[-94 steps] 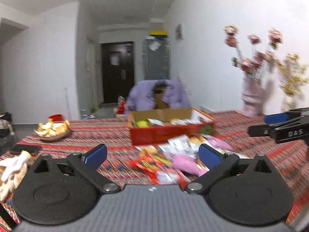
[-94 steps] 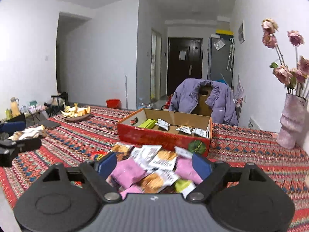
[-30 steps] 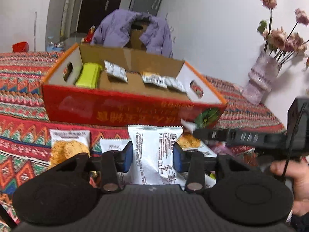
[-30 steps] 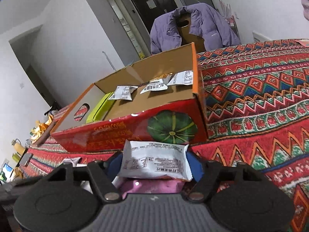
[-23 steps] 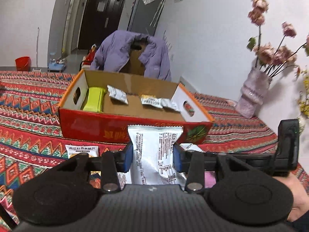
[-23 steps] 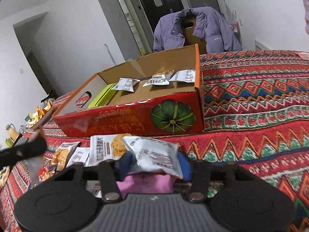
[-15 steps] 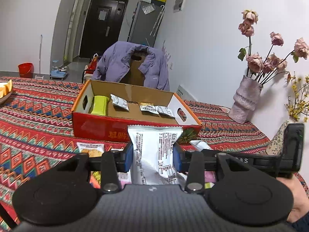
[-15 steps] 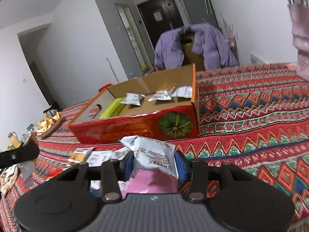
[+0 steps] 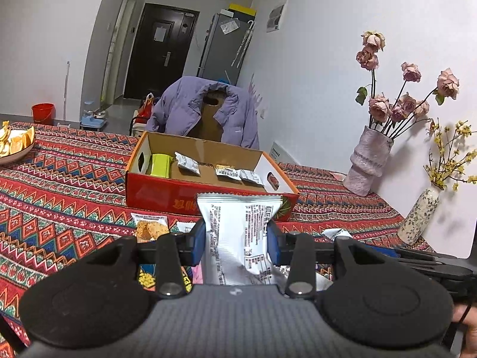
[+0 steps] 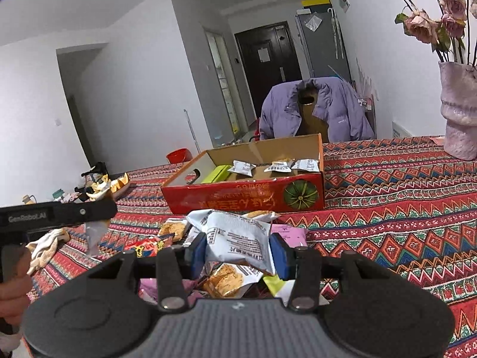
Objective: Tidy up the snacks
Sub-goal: 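Lower both sachets into the cardboard box and open both tools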
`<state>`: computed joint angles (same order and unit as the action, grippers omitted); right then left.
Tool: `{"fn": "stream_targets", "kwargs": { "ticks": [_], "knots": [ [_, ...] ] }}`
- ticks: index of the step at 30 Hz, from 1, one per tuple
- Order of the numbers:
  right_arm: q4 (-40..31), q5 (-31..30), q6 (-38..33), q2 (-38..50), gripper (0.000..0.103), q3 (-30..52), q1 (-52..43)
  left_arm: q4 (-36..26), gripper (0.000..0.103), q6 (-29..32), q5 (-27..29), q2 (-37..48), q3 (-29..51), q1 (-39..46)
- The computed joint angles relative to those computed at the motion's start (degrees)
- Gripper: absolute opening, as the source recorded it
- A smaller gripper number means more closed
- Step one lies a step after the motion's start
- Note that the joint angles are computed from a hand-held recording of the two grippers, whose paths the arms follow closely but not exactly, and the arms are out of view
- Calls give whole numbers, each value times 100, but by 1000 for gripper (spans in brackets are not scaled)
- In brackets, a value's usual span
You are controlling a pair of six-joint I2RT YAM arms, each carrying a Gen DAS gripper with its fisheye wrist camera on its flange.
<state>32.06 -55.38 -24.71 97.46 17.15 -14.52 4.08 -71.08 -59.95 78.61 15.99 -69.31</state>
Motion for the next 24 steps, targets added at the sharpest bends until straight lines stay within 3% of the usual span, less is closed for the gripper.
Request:
{"fn": "stream_targets", "kwargs": {
  "ticks": [3, 5, 9, 12, 16, 19, 24],
  "knots": [
    [90, 34, 226, -7, 44, 141, 196, 923, 40, 1156, 423, -349, -233, 665],
    [160, 166, 477, 110, 44, 413, 465, 1729, 40, 2222, 999, -466, -301, 1493],
    [243, 536, 984, 602, 44, 1233, 1061, 2504, 41, 3751, 2045, 88, 227, 3104],
    [-5, 905, 1208, 1042, 44, 2174, 1529, 2672, 40, 4291, 3272, 810, 1007, 4347],
    [-687, 1735, 1123, 2031, 44, 3974, 2125, 2398, 41, 4658, 4437, 2252, 2646, 5442],
    [-1419, 2363, 971, 3021, 45, 5561, 2460, 1624, 41, 4490, 5540, 3454, 4219, 6097],
    [-3266, 3360, 575, 4713, 46, 8591, 2931, 311, 41, 4646, 5628, 5240, 6663, 6356]
  ]
}}
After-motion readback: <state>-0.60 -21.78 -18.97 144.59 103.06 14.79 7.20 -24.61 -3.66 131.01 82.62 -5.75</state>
